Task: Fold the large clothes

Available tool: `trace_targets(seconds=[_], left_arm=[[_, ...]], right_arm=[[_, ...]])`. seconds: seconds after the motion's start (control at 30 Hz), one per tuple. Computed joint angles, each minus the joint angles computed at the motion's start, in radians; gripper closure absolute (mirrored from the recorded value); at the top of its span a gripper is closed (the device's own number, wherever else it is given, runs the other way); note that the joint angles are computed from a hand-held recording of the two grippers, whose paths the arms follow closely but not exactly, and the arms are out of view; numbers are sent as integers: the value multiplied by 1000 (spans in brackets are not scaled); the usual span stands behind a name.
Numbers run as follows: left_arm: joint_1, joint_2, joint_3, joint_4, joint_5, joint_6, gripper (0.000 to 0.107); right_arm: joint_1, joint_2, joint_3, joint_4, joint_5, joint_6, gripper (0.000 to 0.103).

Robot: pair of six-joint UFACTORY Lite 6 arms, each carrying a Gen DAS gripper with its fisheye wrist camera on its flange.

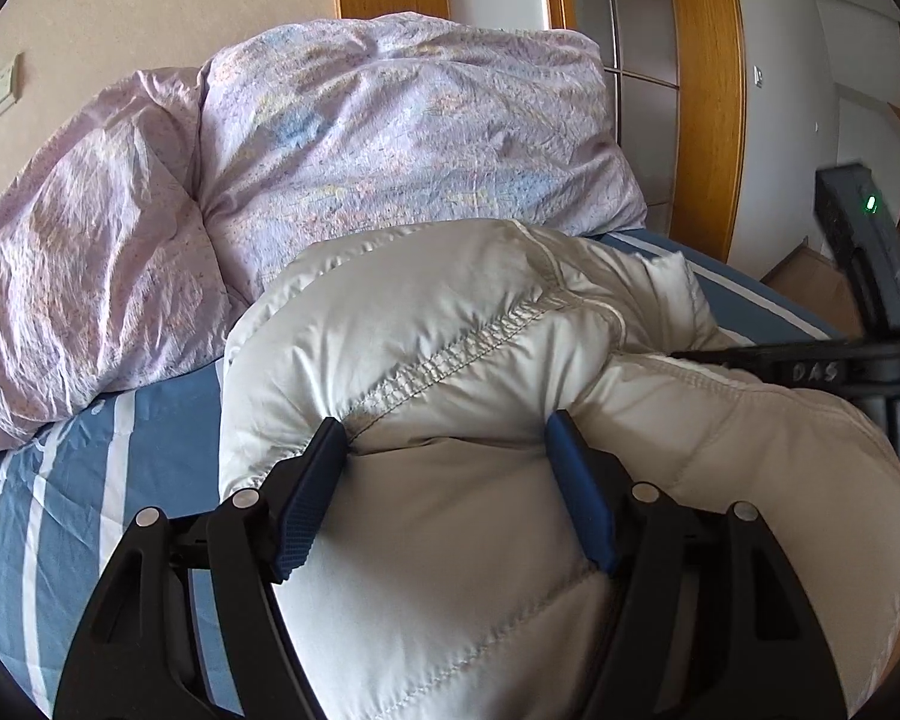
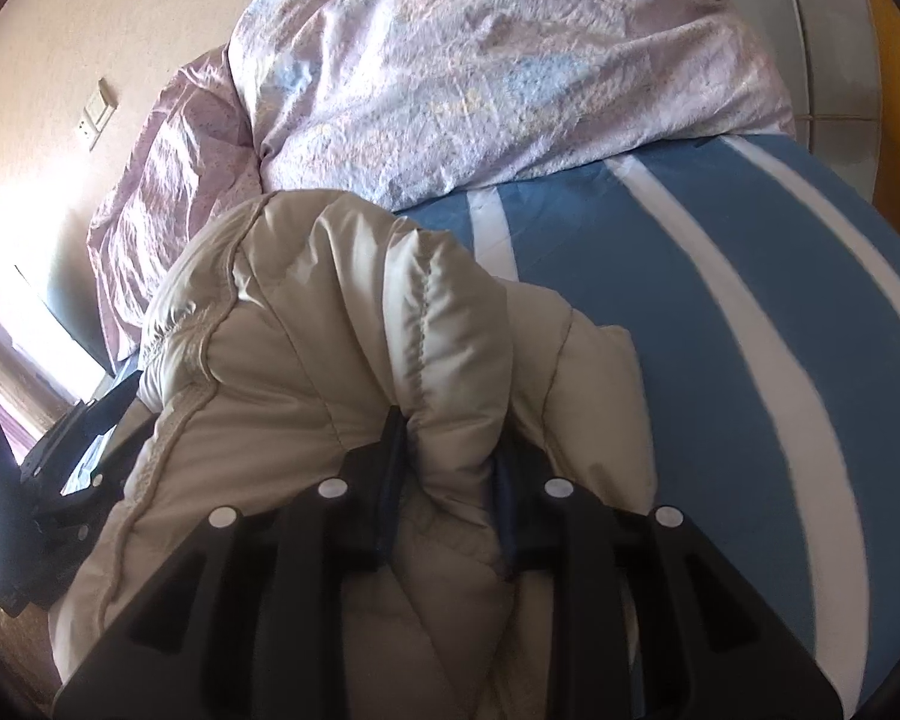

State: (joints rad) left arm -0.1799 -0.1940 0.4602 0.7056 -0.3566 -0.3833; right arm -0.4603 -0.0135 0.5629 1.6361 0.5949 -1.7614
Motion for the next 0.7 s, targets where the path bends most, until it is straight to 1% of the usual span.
trace_targets(seconds=[0.03,0.07,0.1,0.13,0.17,0.2,0.27,0.33,0.37,0.43,0.47,0.5,0.57,0.63,0.7], left_arm=[[1,-4,5,27,11,-23,38],[7,-6,12,71,16,-63,38],[10,-5,16,92,19,-82,38],[11,-2,22,115,22,-103,38],[11,1,27,124,24,-114,38],[9,3,29,120,26,-113,38],[5,6,30,112,29,-108,38],[7,5,28,110,24,-107,38],[10,5,25,108,19,-106,38],[16,4,19,107,7,-108,38],[20,5,19,112,2,-115,38],[19,7,21,115,4,-123,38],[14,12,28,115,8,-130,38],[1,11,24,69,12,-93,38],[-3,13,19,32,8,-60,38]], right_arm=[[-1,-65,-11,-50,-35,76,67],[-27,-141,-32,-75,-35,123,65],[-57,-199,-50,-77,-15,140,64],[-100,-274,-70,-91,27,172,61],[-117,-326,-75,-114,55,208,61],[-103,-346,-70,-137,55,238,61],[-8,-357,-53,-183,-9,295,61],[143,-316,-24,-193,-149,329,63],[196,-268,4,-197,-203,348,63],[238,-145,63,-236,-257,411,64],[226,-108,70,-212,-242,387,65],[209,-70,77,-153,-215,322,65],[198,-41,75,-100,-200,258,64],[193,-19,53,20,-191,120,64],[177,12,37,128,-154,-1,64]])
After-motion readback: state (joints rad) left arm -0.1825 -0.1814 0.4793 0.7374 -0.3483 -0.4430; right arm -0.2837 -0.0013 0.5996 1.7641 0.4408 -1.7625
